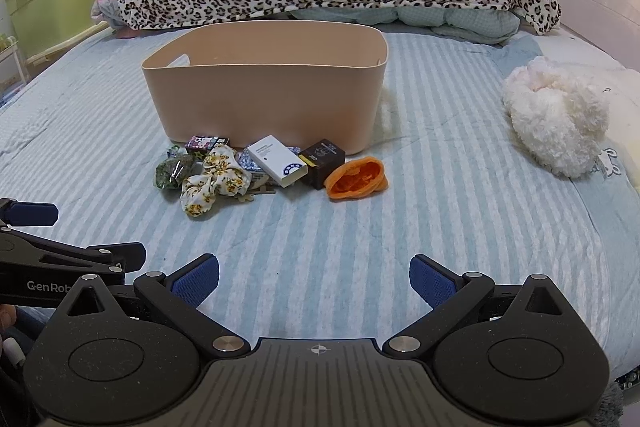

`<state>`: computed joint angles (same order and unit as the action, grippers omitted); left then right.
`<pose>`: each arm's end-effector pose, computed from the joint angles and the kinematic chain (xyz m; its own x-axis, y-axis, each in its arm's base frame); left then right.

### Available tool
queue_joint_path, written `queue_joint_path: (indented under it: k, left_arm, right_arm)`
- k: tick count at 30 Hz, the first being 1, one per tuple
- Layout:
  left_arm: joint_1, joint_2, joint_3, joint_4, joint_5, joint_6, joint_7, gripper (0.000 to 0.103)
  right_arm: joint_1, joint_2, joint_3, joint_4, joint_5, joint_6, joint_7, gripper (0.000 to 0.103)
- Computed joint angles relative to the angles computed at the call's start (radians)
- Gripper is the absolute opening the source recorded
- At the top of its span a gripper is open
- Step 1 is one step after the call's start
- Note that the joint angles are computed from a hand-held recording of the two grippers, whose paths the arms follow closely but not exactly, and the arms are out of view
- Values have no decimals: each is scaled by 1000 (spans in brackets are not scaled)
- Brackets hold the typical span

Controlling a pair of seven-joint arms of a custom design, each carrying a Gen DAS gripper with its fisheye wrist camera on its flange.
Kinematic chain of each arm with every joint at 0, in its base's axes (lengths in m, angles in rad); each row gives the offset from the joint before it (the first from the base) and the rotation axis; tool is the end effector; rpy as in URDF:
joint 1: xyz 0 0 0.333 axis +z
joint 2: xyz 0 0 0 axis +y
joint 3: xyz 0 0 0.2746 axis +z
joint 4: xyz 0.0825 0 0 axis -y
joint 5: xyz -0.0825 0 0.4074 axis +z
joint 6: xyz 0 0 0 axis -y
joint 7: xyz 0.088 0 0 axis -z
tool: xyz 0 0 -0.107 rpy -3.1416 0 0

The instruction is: Organize objects

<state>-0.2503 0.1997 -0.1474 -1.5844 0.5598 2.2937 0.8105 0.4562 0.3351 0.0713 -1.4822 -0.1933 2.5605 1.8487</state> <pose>0.6347 -0.2454 0.5340 0.1364 -0.9873 -0.0818 -0.7737 -0.0545 -0.6312 0.6248 0.3587 0.5269 0.3587 -0.9331 -0.0256 -0.6862 -0.2450 -0.6850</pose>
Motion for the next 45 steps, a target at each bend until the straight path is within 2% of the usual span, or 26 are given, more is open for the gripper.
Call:
queue_joint_path:
  k: [41,45]
  left_arm:
    - [1,11,7,21,-13,10,-11,103]
    - [-2,28,10,45,-1,-9,-20,103]
  right_arm:
    - [-2,14,-3,23,2,-3,-14,103]
    - [-6,34,-5,54,5,-10,-28,103]
